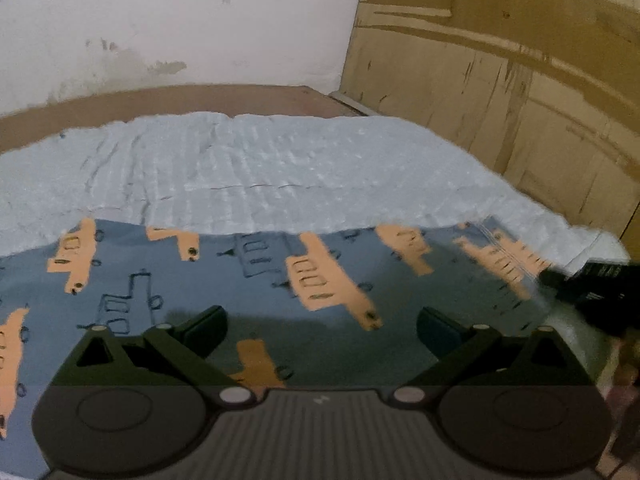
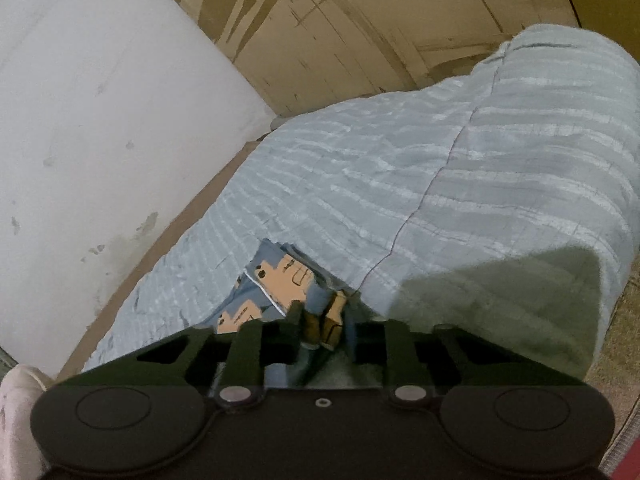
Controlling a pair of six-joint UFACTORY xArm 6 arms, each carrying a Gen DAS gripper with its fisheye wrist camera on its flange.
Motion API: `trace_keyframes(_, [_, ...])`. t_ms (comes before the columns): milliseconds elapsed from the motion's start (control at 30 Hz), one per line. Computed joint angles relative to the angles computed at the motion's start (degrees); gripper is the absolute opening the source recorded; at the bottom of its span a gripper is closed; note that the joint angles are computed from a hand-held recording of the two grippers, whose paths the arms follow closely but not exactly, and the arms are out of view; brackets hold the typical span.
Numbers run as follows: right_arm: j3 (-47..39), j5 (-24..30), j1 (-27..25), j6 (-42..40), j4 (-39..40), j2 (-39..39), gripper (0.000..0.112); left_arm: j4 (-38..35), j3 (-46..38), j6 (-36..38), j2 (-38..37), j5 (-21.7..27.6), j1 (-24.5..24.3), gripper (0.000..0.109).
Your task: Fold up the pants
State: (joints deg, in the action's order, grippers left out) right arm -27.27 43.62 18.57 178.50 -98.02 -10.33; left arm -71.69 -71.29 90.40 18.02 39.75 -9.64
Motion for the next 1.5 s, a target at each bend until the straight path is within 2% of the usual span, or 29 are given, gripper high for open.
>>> trace_keyframes(100, [-1.64,3.73,2.77,-8.9,4.14,0.7,0.014,3.29,-3.27,-7.64,1.15,6.34,1.76,0.102])
trace_keyframes(200, [-4.92,9.61,6.94,-21.62,8.3,2.28,0.014,4.38,-6.73,-13.97,2.66,11.9,3.63,0.102])
trace_keyframes(367, [-11.57,15.24,11.49,-37.44,9.44,6.48,0.013,3.47,-9.81,-17.38,3.72,16.86,5.91,0.102])
trace_keyframes(600, [-19.19,12.71,14.75,-51.76,7.27,11.55,0.013,2.79,-11.33,-17.75,4.32,19.52,7.42,0.102])
trace_keyframes(767, [-23.19,7.51,16.58,-58.15,7.98,14.91,0.012,4.66,-11.68,-18.92,5.65,19.46,6.77,0.102])
trace_keyframes(867, [-25.15,4.64,16.99,-58.6,9.23,17.71,0.012,6.96,-11.62,-19.75,6.74,19.62,6.13,0.102])
trace_keyframes(1100, [-26.24,6.39,18.23,-58.16,10.13,20.23,0.014,9.59,-13.9,-23.08,9.61,22.39,5.61,0.102])
trace_keyframes(1200, [-27.23,8.01,19.36,-60.57,10.37,21.37,0.022,9.48,-14.54,-23.8,10.04,22.85,4.97,0.102])
trace_keyframes(1233, [-27.5,8.61,19.75,-61.07,10.55,21.56,0.03,9.64,-14.98,-24.36,10.34,22.97,4.72,0.102])
trace_keyframes(1367, [-27.77,12.29,21.69,-62.69,12.32,21.86,0.044,11.07,-17.38,-27.04,11.82,23.46,3.99,0.095])
trace_keyframes(1433, [-28.43,15.08,22.68,-65.17,13.39,22.59,0.055,11.32,-18.2,-27.84,12.34,23.49,3.87,0.093])
trace_keyframes(1500, [-29.07,16.7,23.14,-68.18,13.49,23.28,0.057,11.42,-18.62,-28.57,12.54,23.5,3.82,0.093])
